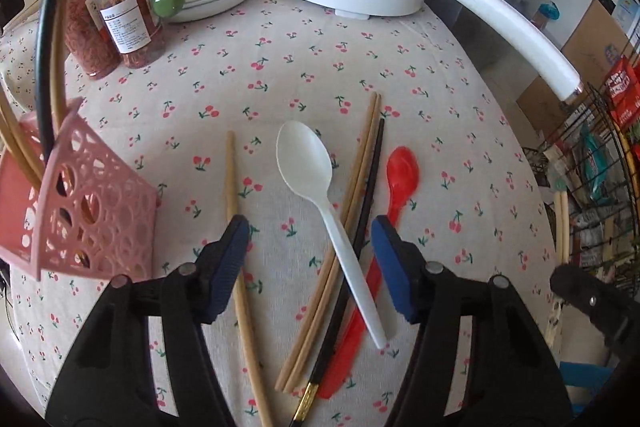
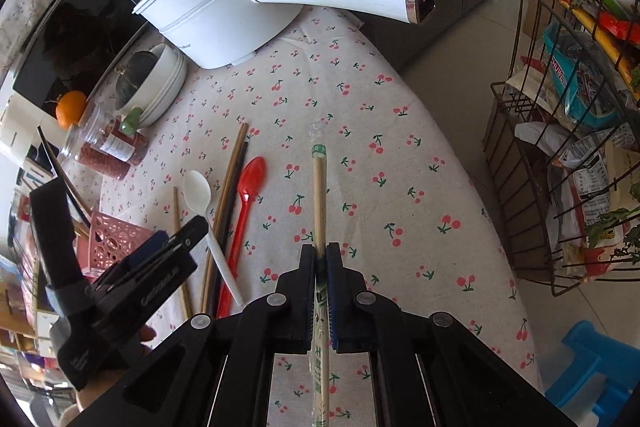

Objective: Organize utensils
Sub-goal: 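Lift the wrapped chopsticks with the right tool while the left tool grasps the white spoon, then carry the white spoon with the left tool and lower it into the pink holder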

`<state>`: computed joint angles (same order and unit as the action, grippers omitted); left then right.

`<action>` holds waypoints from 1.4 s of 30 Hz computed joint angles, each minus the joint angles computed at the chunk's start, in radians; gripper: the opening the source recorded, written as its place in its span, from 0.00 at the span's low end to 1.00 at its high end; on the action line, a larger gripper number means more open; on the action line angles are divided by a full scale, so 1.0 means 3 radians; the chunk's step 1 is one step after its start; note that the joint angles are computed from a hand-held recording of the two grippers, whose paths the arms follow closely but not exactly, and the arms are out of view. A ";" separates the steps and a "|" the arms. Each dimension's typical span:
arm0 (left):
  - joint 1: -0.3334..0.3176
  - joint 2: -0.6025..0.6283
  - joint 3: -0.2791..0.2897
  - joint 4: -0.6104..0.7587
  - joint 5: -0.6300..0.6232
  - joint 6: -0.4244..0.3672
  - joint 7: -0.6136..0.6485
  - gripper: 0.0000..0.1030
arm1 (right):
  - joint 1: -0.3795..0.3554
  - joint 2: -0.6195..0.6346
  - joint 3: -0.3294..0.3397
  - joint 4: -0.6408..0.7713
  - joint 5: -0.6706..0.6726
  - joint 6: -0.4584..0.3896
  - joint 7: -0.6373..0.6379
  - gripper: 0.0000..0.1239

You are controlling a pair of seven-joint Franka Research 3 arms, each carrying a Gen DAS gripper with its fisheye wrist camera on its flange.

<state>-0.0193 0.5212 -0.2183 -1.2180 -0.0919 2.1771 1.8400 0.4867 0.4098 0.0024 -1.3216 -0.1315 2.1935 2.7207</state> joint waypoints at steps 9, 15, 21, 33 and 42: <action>-0.0347 0.0758 0.0163 0.1146 0.0462 -0.0396 -0.0635 0.49 | -0.0032 0.0028 0.0012 0.0000 0.0093 0.0119 -0.0063 0.04; -0.0357 0.0853 0.0169 0.1288 0.0545 -0.0483 -0.0642 0.36 | -0.0020 0.0018 -0.0007 -0.0007 0.0077 0.0131 -0.0055 0.04; -0.0051 0.0262 -0.0059 0.0345 0.0226 0.0087 -0.0164 0.36 | 0.0029 -0.0014 -0.0041 0.0010 -0.0067 0.0114 0.0047 0.04; 0.0744 -0.0939 -0.0301 -0.0905 -0.1884 0.0666 0.1777 0.36 | 0.0247 0.0063 -0.0062 0.0370 -0.0464 0.0017 0.0146 0.04; 0.0671 -0.0730 -0.0200 -0.0674 -0.3099 0.1940 0.2500 0.36 | 0.0372 0.0273 -0.0093 0.0743 -0.0572 -0.0063 0.0158 0.04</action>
<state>0.1820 0.3021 -0.2783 -1.4203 -1.0216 2.7591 2.5899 0.5982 0.4917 -0.0256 -1.0987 -0.3031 2.1746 2.7682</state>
